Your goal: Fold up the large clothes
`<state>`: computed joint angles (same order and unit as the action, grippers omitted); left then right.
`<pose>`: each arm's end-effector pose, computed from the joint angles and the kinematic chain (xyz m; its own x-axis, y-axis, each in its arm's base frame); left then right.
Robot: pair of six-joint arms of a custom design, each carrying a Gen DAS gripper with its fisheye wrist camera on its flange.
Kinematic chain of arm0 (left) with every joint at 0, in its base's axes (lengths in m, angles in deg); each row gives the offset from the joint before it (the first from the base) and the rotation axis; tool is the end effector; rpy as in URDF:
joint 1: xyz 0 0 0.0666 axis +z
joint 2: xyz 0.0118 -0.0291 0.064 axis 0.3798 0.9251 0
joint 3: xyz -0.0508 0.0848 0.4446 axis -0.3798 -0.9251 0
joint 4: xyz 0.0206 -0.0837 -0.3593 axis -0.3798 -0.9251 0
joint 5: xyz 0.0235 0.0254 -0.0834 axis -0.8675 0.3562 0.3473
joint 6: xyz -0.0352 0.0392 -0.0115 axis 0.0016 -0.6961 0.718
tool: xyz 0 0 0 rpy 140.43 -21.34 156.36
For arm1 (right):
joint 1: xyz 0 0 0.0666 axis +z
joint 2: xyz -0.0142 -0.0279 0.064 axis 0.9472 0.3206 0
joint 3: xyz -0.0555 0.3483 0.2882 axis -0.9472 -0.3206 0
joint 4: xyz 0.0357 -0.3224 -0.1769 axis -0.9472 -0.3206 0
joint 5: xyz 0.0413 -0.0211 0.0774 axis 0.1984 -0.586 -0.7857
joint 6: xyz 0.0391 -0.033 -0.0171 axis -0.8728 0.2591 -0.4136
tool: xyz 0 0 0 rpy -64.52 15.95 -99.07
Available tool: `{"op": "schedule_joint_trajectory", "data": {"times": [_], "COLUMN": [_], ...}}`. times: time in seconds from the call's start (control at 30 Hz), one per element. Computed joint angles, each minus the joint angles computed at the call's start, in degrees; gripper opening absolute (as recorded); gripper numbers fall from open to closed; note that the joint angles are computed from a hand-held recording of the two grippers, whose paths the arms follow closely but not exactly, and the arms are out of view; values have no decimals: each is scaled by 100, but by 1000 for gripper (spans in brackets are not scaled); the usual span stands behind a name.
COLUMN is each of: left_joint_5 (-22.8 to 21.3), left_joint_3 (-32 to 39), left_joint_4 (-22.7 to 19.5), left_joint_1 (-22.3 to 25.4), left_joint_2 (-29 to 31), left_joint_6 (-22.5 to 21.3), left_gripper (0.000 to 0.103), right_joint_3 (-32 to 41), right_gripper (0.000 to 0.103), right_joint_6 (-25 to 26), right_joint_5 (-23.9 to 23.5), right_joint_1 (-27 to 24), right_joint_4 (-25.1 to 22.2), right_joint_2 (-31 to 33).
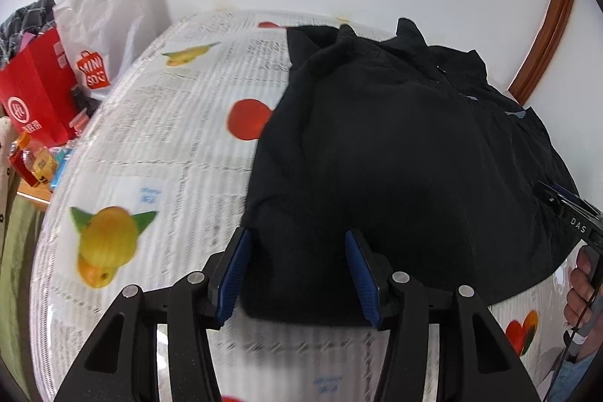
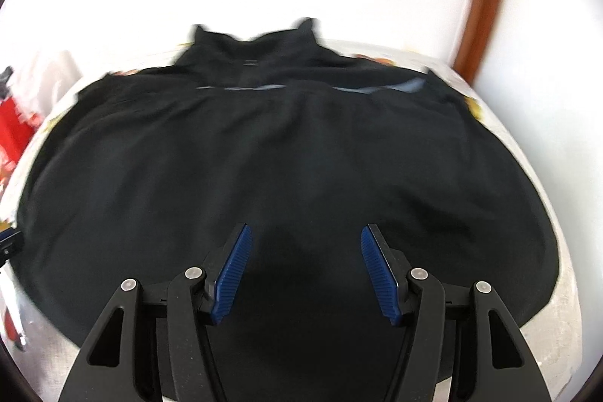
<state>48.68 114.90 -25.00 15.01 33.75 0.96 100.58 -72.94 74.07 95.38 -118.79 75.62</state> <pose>0.6239 -0.0859 0.4506 -0.8017 0.1140 -0.5868 0.2220 0.9682 -0.1153 0.5874 0.2448 0.4247 -0.7187 0.1837 -0.6706 0.2660 0.9637 -0.0211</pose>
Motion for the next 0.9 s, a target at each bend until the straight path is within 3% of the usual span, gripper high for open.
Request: {"op": "schedule_joint_trajectory", "data": {"times": [0.3,0.43,0.67,0.73,0.9], "left_joint_5": [-45,-95,-35,-10,128], "left_joint_3": [-460,-624,-819,-857,-934], "left_joint_4": [279,284,330,363,395], "left_joint_1": [416,630,875,921,1025], "left_joint_2": [-345,-452,-545,-559,-588], "left_joint_6": [48,81,69,70,106], "left_gripper": [52,52,52,52,52], "right_joint_3": [1215,1675,2119,2251,2805], "right_gripper": [60,60,62,65,66], "right_joint_6": [384,552,1475,1777,2461], "right_joint_5": [-644,-707,-1117,-1041,-313], "right_joint_1": [703,987,1358,1453,1696], "right_joint_4": [-288,-398,-394,-497,-863], "right_joint_2": [814,1120,1334,1421,1814]}}
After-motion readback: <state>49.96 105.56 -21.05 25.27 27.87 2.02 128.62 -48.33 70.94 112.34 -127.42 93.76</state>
